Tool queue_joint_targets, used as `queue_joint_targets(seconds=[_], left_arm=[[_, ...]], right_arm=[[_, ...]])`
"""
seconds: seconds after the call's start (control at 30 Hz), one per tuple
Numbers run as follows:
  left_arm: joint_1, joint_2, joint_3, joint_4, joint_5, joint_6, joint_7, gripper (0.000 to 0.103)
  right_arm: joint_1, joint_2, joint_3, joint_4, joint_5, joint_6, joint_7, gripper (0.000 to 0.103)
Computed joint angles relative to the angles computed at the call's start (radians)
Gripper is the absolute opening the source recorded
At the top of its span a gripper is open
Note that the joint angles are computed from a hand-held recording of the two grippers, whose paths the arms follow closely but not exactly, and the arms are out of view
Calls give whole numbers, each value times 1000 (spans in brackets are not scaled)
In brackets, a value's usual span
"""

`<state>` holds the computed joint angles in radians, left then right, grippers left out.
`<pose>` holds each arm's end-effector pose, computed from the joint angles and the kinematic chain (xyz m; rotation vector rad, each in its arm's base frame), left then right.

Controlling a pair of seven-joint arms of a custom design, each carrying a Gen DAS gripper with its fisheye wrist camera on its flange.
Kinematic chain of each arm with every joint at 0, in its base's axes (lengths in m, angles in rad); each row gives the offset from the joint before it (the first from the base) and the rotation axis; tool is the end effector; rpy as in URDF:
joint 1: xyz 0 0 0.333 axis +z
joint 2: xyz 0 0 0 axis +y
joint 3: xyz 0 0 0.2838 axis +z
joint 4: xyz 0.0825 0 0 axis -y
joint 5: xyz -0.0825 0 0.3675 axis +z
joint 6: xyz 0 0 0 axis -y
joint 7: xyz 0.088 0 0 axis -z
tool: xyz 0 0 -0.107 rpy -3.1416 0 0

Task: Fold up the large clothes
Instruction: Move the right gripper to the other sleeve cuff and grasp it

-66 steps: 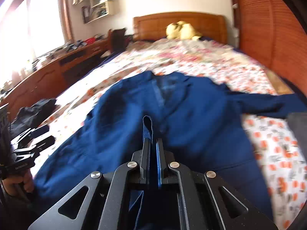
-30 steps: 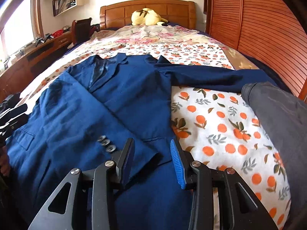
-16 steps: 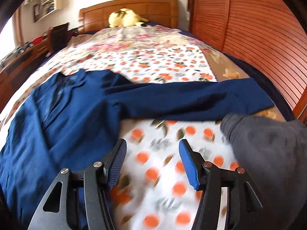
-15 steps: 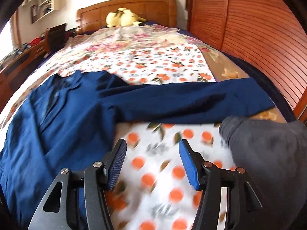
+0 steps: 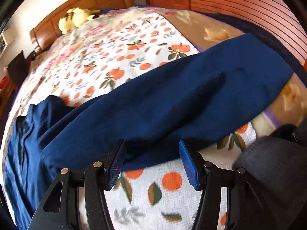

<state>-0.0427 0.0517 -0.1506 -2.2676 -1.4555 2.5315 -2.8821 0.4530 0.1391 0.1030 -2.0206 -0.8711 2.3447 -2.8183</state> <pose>0.5168 -0.0901 0.3296 -0.9592 2.4785 -1.2977 0.5007 0.2961 0.3828 -1.0204 2.4087 -0.7054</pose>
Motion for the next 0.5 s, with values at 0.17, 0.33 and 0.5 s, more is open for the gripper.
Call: queue_joint_targets(seconds=[0.17,0.33,0.5], left_arm=[[0,4,0,2,10,-1,-12,74],[0,8,-1,6,15,1,-14,74],[0,5,-2,2,9,5,-7,74]], right_arm=[[0,76,-11,111,17,-97,-122,20],[24,113,-20,171,2,-142,-187,4],[100,88,-10,221,-187,-209,-193,3]])
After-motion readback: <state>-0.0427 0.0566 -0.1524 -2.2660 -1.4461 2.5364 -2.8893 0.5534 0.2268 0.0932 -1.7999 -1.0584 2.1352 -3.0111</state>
